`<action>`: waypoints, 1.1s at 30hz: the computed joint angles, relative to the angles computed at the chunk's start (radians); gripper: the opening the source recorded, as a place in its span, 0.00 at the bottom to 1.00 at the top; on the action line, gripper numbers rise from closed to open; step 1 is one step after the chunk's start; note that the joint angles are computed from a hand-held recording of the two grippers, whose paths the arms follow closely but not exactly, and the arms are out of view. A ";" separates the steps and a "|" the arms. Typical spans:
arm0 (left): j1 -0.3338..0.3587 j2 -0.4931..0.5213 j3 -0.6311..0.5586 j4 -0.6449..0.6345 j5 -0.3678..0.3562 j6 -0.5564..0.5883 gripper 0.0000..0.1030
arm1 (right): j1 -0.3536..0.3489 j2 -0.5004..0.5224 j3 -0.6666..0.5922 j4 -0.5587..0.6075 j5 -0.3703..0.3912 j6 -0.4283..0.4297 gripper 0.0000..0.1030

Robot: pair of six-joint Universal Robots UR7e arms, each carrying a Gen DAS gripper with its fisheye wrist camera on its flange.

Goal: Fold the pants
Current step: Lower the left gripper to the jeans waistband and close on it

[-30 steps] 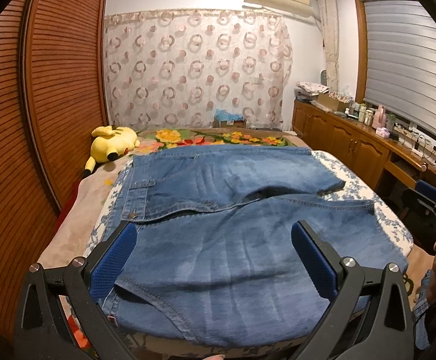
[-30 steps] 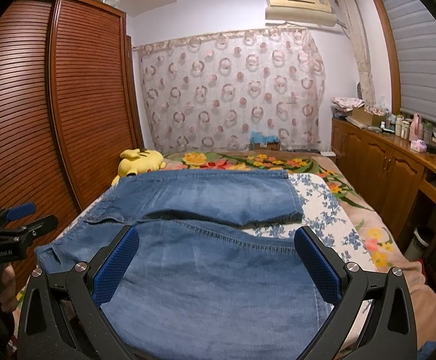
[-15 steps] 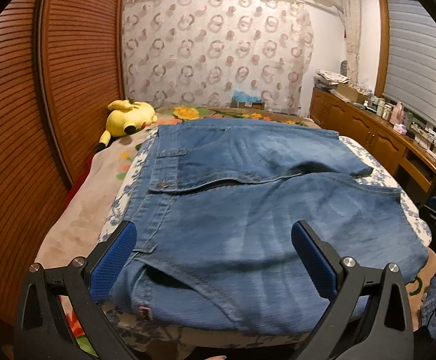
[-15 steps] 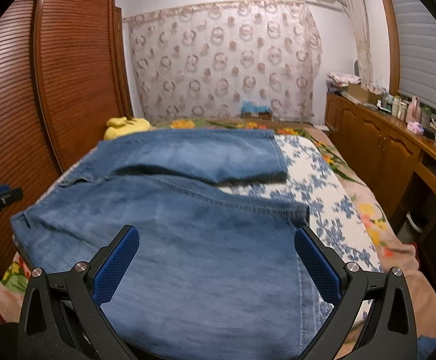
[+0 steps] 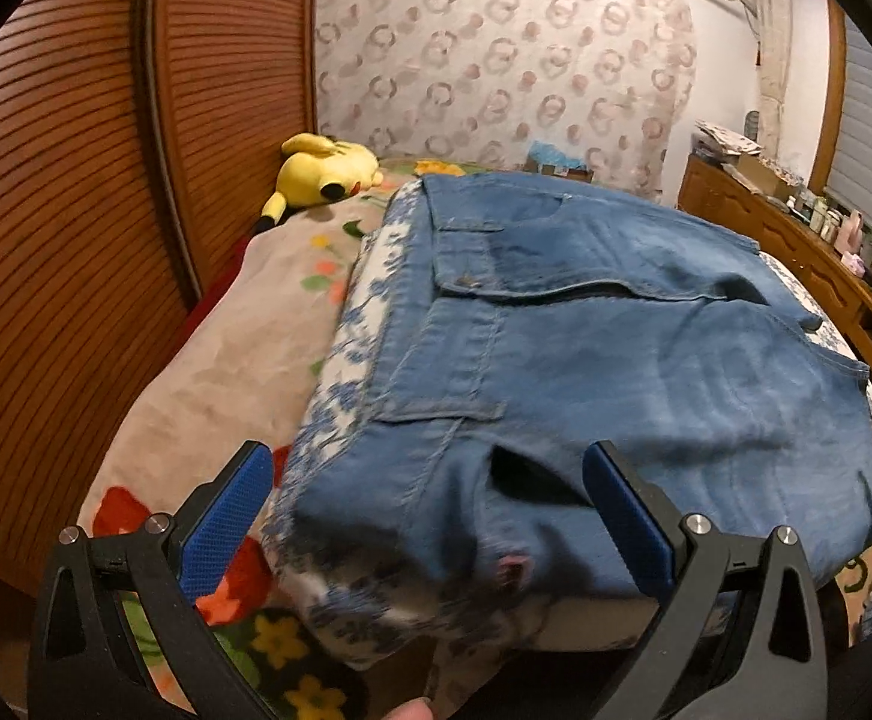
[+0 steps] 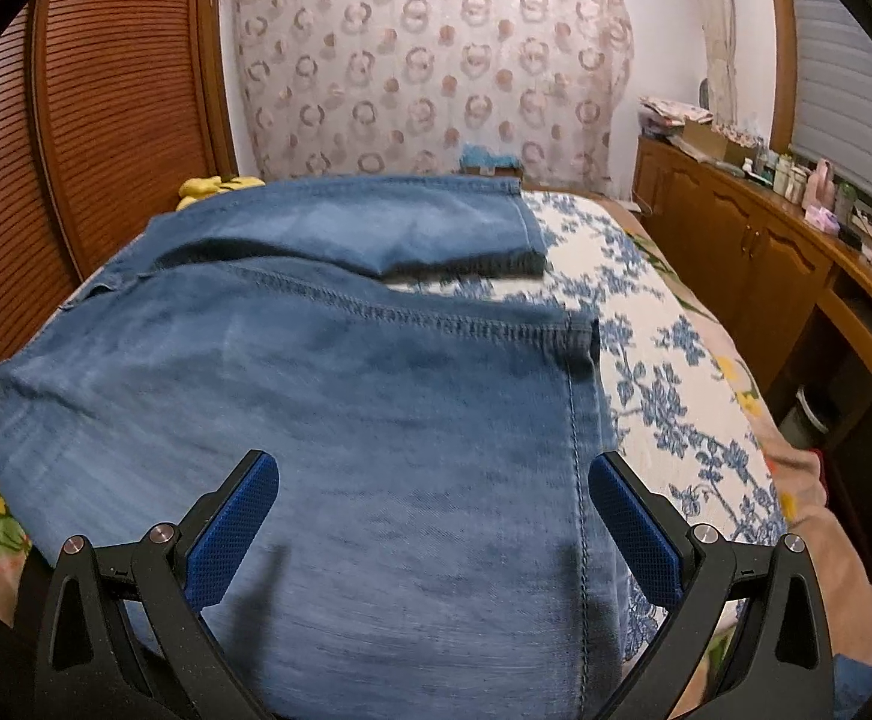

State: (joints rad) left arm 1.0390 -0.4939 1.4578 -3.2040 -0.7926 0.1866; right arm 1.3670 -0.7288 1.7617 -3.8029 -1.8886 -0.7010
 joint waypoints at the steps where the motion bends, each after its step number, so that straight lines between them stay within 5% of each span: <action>1: 0.005 -0.003 0.005 -0.004 -0.002 0.001 1.00 | 0.005 -0.001 0.004 -0.003 -0.009 0.001 1.00; 6: 0.019 -0.036 0.045 -0.011 -0.044 -0.011 0.93 | 0.011 -0.007 0.015 -0.009 -0.027 0.014 1.00; 11: 0.035 -0.067 0.078 0.000 -0.105 -0.051 0.69 | 0.018 -0.022 0.051 -0.023 -0.040 0.021 1.00; 14: 0.045 -0.072 0.085 0.016 -0.123 -0.075 0.62 | 0.013 -0.037 0.070 -0.028 -0.035 0.026 1.00; 24: 0.068 -0.055 0.057 0.091 -0.120 -0.154 0.59 | -0.003 -0.075 0.122 -0.040 -0.029 0.037 1.00; 29: 0.058 -0.059 0.076 0.036 -0.129 -0.118 0.31 | -0.008 -0.090 0.129 -0.021 -0.030 0.045 1.00; 33: 0.031 -0.065 0.091 -0.038 -0.141 -0.064 0.23 | -0.005 -0.103 0.131 -0.010 -0.022 0.055 0.99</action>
State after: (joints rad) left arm 1.0700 -0.5585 1.5491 -3.2421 -0.9340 0.1229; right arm 1.3619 -0.8315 1.8930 -3.8132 -1.9103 -0.6464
